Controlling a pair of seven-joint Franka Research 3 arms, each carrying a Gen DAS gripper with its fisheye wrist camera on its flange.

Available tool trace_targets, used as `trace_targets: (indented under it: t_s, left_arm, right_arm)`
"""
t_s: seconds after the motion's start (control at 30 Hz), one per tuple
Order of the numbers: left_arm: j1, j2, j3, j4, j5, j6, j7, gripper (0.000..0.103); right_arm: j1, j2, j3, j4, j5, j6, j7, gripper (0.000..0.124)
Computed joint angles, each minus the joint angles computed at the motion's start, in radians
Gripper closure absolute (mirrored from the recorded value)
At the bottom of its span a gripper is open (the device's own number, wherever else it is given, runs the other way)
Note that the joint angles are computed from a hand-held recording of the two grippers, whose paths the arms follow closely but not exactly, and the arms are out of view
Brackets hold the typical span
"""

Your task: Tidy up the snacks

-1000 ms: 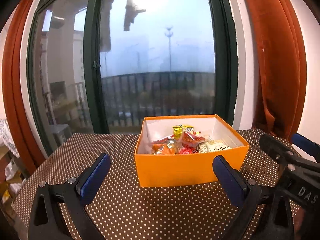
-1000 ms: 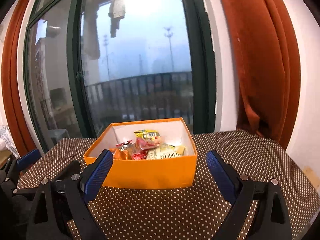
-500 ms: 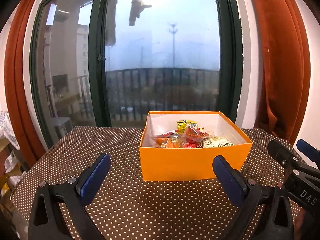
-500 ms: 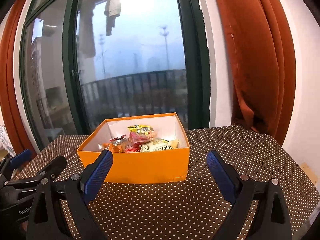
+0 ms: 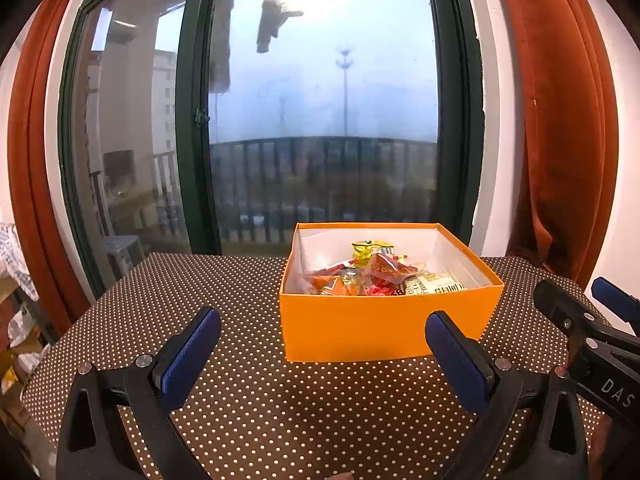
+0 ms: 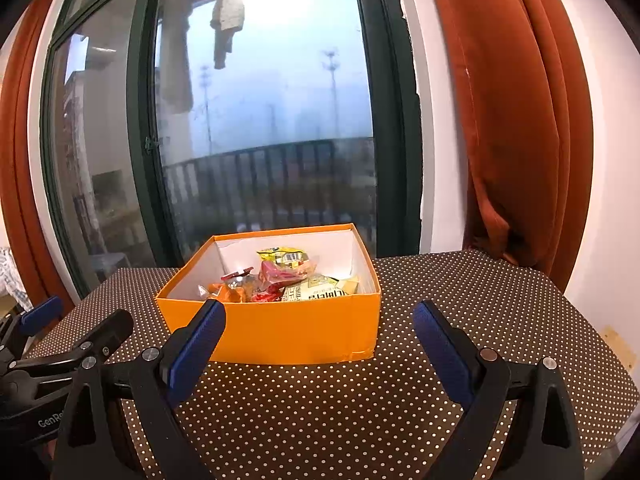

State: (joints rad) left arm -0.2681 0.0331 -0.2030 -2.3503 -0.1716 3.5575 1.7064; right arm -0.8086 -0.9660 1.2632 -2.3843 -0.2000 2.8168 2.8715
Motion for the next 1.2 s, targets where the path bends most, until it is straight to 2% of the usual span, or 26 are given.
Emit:
trace_targets:
  t_s: [1.2]
  left_arm:
    - [0.043,-0.016,-0.001,-0.021,0.141,0.004,-0.120,0.000]
  right_arm:
    - [0.016,0.016,-0.013,0.001,-0.018,-0.010,0.007,0.028]
